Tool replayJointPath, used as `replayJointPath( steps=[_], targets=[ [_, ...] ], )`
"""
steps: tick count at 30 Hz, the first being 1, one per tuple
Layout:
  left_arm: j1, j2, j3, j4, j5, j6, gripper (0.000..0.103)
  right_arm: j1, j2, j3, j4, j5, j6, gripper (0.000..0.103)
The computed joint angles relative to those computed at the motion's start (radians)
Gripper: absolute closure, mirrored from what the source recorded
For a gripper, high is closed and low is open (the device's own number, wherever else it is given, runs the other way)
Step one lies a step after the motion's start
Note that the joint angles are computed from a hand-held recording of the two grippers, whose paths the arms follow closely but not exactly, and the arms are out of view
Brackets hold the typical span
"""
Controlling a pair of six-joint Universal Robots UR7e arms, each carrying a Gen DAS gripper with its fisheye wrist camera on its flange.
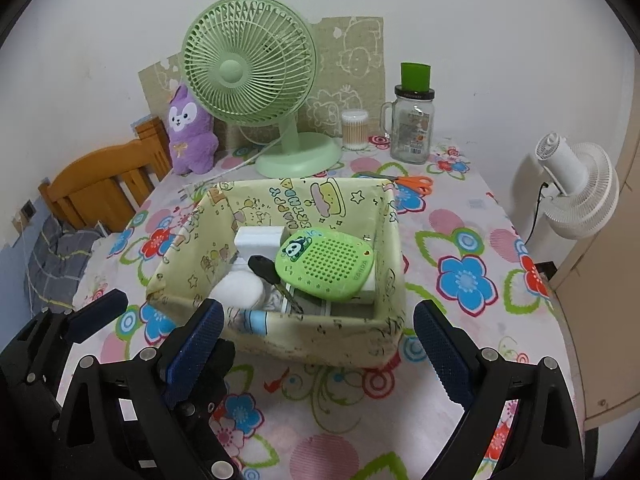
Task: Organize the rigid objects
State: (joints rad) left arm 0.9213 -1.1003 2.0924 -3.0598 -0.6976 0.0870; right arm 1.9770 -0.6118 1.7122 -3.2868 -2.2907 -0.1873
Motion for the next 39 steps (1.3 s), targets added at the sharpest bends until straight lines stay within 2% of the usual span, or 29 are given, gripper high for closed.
replayJointPath(
  steps=[15, 22, 28, 39],
  targets=[
    [-0.08, -0.095, 0.121, -0.049, 0.069, -0.045, 0.0, 0.052, -0.071, 0.131, -0.14, -0.034, -0.055, 0.006],
    [-0.13, -0.149, 0.179, -0.07, 0.112, -0.058, 0.0, 0.094, -0.114, 0.191, -0.19, -0.068, -0.078, 0.006],
    [-0.177, -0.2, 0.228, -0.08, 0.12, -0.074, 0.0, 0.123, -0.144, 0.236, -0.243, -0.083, -0.092, 0.002],
    [-0.233, -0.265, 0.28, -0.056, 0.171, -0.128, 0.0, 0.152, -0.179, 0.289, -0.312, -0.115, -0.08, 0.002]
  ],
)
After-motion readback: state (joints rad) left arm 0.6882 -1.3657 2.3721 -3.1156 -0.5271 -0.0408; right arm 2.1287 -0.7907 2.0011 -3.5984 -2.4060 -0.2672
